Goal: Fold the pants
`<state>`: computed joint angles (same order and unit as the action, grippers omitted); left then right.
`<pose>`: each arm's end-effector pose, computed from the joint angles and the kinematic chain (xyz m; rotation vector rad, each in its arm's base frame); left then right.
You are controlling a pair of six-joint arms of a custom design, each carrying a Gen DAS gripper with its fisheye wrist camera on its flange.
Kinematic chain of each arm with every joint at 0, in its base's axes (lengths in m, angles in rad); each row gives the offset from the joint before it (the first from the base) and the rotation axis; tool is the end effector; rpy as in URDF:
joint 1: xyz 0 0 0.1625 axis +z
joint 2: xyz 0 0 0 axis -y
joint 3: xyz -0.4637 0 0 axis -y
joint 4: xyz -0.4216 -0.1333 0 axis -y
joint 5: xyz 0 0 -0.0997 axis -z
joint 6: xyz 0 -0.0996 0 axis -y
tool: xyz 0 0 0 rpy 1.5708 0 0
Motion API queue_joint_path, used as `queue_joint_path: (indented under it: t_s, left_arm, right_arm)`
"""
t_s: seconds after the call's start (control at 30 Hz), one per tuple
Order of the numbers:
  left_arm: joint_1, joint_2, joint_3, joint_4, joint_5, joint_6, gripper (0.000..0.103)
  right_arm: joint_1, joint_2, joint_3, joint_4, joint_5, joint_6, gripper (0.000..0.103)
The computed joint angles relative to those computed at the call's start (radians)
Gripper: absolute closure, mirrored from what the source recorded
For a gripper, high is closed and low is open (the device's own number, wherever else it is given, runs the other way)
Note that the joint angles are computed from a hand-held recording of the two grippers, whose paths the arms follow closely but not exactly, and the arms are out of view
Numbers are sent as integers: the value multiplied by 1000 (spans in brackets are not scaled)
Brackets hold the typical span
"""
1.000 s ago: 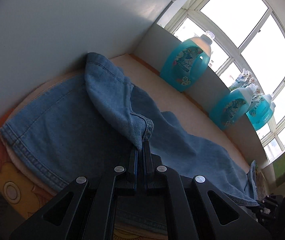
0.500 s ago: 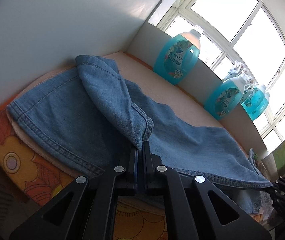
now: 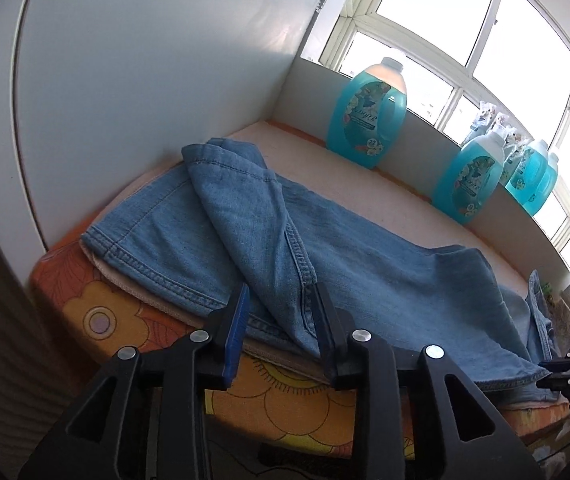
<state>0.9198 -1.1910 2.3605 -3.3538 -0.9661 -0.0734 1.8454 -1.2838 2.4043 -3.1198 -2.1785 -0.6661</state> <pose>-0.1309 -0.4852 0.1955 0.4934 2.5609 -1.0556 0.1927 -0.4022 0.1947 0.9586 -2.2534 0.3725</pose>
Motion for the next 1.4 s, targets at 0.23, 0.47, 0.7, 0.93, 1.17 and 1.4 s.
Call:
queue_joint_path:
  t_s: [0.23,0.47,0.7,0.93,1.17,1.4]
  left_arm:
    - [-3,107,-126,78,31,125,56]
    - [33,194,-215,150,53,146,56]
    - [53,218,-229,139,76,127,56]
    - [86,206,-224,84,37,101,95]
    - [87,140,-130,-62,51,14,96]
    - [84,103,-47,-151,106,-63,96]
  right_arm:
    - [-8,-81,-106,242,146,17,53]
    - [-20,65,-262,93,30,-47,43]
    - [-100,264,-450,101,-39,-75,59]
    - [-99,288,-421,27,-73,-152,96]
    - [-74,265,-361,-128,-111,-167,98]
    - [-64,314,-361,-115,-213,-184,98]
